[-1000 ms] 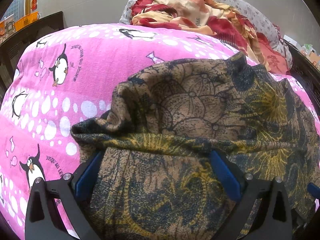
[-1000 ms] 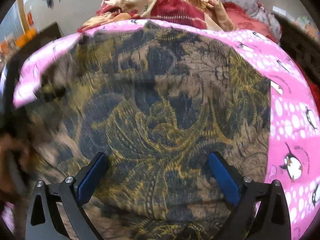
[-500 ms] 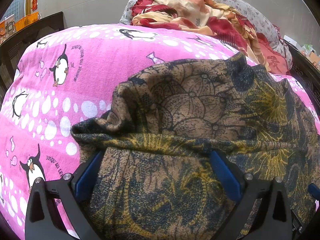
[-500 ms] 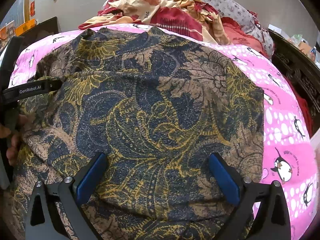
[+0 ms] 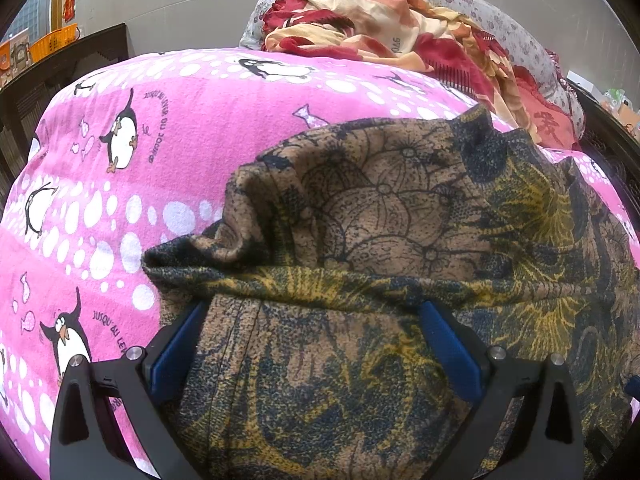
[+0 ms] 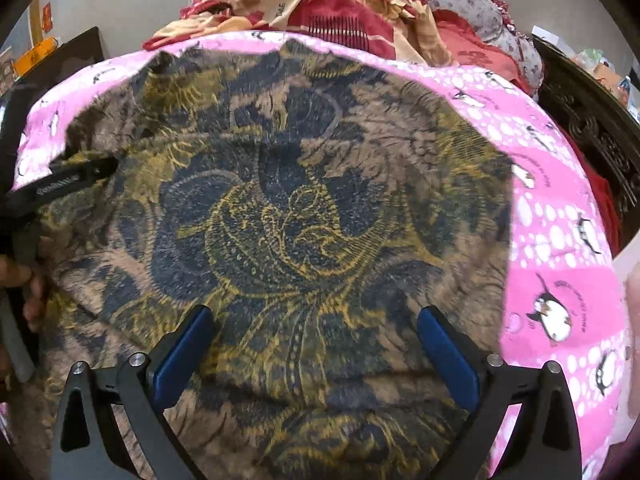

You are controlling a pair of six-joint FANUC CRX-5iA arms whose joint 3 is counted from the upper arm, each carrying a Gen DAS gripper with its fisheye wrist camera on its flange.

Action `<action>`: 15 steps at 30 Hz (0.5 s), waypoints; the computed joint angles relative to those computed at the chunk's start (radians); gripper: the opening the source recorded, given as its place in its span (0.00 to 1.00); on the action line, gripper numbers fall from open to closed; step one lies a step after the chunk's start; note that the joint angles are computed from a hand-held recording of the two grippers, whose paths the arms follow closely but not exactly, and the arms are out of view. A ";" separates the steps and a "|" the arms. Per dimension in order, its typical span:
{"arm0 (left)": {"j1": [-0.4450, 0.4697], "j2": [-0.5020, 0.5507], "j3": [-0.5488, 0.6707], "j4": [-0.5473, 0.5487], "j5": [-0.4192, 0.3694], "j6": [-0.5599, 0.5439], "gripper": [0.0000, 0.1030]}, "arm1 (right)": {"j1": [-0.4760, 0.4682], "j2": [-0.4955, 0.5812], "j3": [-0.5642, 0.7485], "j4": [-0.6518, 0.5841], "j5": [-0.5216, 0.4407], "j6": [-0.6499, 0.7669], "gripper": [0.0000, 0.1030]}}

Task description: Fold small clothes

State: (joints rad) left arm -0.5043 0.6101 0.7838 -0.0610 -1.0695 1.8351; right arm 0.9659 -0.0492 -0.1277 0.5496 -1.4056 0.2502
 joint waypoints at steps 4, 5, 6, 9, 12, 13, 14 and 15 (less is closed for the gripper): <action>0.001 -0.001 -0.002 0.001 0.001 -0.001 1.00 | 0.055 -0.045 -0.027 0.013 -0.009 -0.025 1.00; 0.001 0.000 -0.001 0.001 0.001 -0.001 1.00 | 0.070 -0.052 -0.035 0.006 -0.013 -0.034 1.00; 0.001 -0.001 -0.002 0.002 0.002 -0.001 1.00 | 0.084 -0.058 -0.046 -0.002 -0.009 -0.045 1.00; 0.001 -0.002 -0.005 0.002 0.004 0.000 1.00 | 0.114 -0.055 -0.090 -0.014 0.008 -0.070 1.00; 0.000 0.000 0.001 0.000 0.001 0.000 1.00 | 0.146 -0.081 -0.155 0.056 0.039 -0.146 1.00; 0.001 0.000 0.000 0.001 0.001 -0.001 1.00 | 0.145 -0.090 -0.161 0.052 0.049 -0.153 1.00; 0.001 0.000 -0.001 0.001 0.002 0.000 1.00 | 0.144 -0.095 -0.165 0.049 0.057 -0.157 1.00; 0.001 -0.001 -0.002 0.001 0.003 0.000 1.00 | 0.143 -0.098 -0.168 0.049 0.060 -0.158 1.00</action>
